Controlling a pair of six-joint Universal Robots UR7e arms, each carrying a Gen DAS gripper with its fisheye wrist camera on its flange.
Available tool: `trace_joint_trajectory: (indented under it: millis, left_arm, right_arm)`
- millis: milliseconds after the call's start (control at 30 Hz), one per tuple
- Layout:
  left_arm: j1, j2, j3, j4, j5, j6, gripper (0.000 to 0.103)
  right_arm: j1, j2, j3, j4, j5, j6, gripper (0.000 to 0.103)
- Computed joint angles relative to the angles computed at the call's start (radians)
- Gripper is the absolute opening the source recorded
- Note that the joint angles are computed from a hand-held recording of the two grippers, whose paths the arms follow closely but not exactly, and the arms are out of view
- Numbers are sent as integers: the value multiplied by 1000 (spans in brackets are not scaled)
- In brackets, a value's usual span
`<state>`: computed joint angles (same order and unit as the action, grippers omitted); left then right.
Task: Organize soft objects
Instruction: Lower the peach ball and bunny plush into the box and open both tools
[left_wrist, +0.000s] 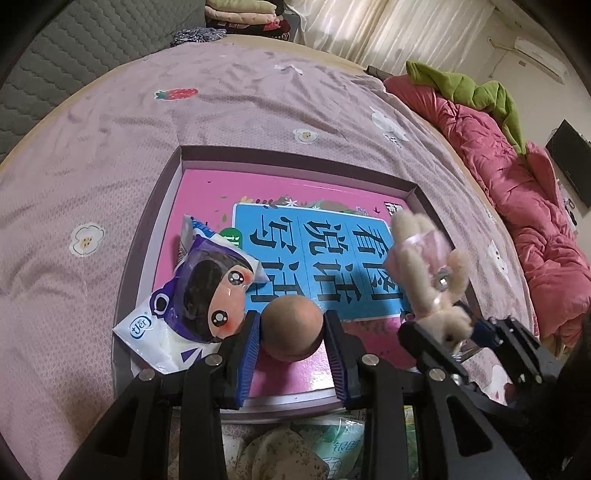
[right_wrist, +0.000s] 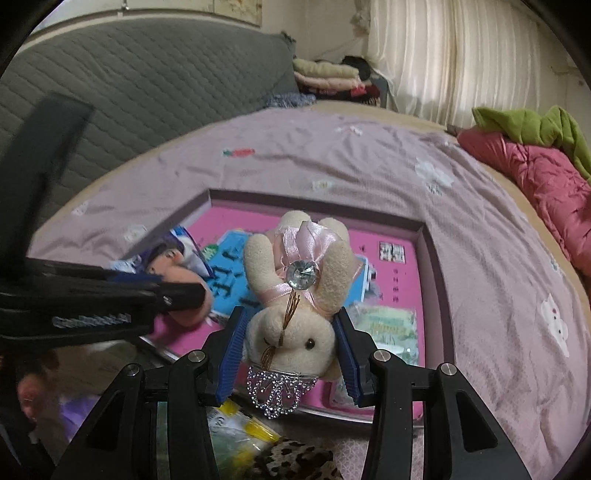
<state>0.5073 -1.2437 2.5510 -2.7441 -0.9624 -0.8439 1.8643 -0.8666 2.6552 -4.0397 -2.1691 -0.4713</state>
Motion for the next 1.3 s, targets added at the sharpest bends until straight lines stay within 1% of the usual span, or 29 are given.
trace_joint_trajectory:
  millis: [267, 367, 767, 867, 900, 1100, 1200, 1233, 1300]
  left_arm:
    - [0, -1, -3, 10, 1, -2, 35]
    - [0, -1, -4, 15, -1, -7, 35]
    - [-6, -6, -4, 29, 3, -16, 35]
    - [-11, -4, -3, 33, 5, -23, 35]
    - [-14, -5, -3, 36, 5, -27, 35]
    - [-16, -9, -5, 48, 2, -33, 35]
    - [-17, -13, -6, 55, 1, -35, 35]
    - [-17, -15, -6, 59, 0, -37, 35]
    - [-18, -15, -7, 63, -1, -38, 35]
  right_arm:
    - [-22, 0, 0, 41, 2, 11, 49]
    - [-28, -4, -1, 60, 1, 18, 51]
    - [-36, 12, -5, 49, 2, 30, 51]
    - [-28, 14, -7, 48, -9, 29, 55]
    - [-26, 12, -6, 50, -10, 29, 58]
    - [-17, 6, 0, 30, -11, 27, 59]
    - [-15, -3, 10, 7, 5, 25, 61]
    - [-16, -6, 16, -8, 14, 22, 64]
    - [-17, -11, 27, -34, 24, 13, 66]
